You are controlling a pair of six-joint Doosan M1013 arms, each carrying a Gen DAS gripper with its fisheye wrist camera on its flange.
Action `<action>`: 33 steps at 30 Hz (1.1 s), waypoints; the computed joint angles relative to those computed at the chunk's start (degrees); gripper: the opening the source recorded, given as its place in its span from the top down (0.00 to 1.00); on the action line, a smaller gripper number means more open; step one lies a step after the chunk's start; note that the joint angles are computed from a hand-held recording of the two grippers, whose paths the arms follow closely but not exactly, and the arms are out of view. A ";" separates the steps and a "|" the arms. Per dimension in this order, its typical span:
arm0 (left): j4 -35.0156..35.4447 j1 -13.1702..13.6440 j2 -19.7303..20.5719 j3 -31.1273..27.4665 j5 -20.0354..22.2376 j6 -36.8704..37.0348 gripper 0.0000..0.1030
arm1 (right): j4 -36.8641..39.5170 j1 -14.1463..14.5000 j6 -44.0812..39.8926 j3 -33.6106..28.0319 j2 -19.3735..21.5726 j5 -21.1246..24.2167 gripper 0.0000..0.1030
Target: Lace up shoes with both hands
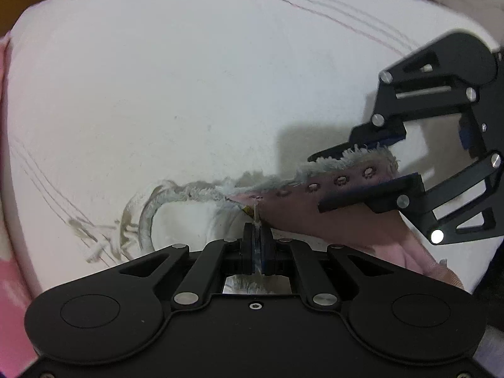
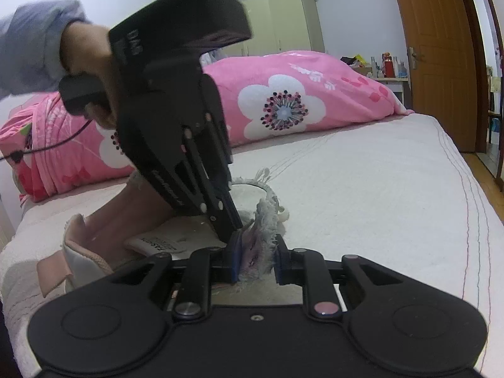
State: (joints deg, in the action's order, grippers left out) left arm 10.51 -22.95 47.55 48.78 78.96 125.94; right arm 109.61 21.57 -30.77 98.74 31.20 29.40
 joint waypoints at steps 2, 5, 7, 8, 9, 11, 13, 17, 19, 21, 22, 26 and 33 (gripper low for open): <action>1.92 -0.60 0.79 -1.09 1.66 0.54 0.97 | 0.68 0.01 -0.81 0.15 -0.01 0.16 0.83; 4.03 -1.27 1.79 -2.57 3.18 1.12 0.97 | 1.92 0.12 -2.61 0.39 -0.07 0.07 0.83; 4.64 -1.43 2.25 -3.27 3.72 0.96 0.97 | 2.45 0.08 -3.20 0.62 -0.12 0.39 0.83; 4.82 -1.48 2.39 -3.48 3.83 0.80 0.97 | 2.49 0.02 -3.17 0.66 -0.12 0.53 0.83; 5.14 -1.54 2.36 -3.44 3.63 0.77 0.97 | 2.51 -0.03 -3.12 0.70 -0.12 0.65 0.83; 5.97 -1.69 2.11 -3.00 2.77 0.46 0.97 | 2.78 -0.07 -3.52 0.81 -0.15 0.78 0.83; 6.31 -1.72 1.95 -2.78 2.47 0.22 0.97 | 2.99 -0.08 -3.84 0.88 -0.18 0.84 0.83; 6.30 -1.64 1.32 -2.01 1.39 -0.27 0.97 | 3.37 -0.04 -4.48 1.04 -0.25 0.84 0.83; 5.83 -1.54 0.92 -1.53 0.58 -0.60 0.97 | 3.39 -0.06 -4.56 1.10 -0.27 0.86 0.83; 4.98 -1.36 0.27 -0.68 -0.65 -0.96 0.97 | 3.32 -0.09 -4.45 1.12 -0.28 0.91 0.83; 4.49 -1.26 -0.05 -0.19 -1.28 -1.07 0.97 | 3.29 -0.10 -4.40 1.13 -0.29 0.93 0.83; 2.50 -0.70 -1.18 1.94 -4.14 -1.74 0.97 | 3.34 -0.08 -4.44 1.12 -0.30 0.85 0.83; -6.21 1.34 -3.40 7.44 -11.63 -2.01 0.97 | 3.39 -0.17 -4.63 1.15 -0.25 1.15 0.83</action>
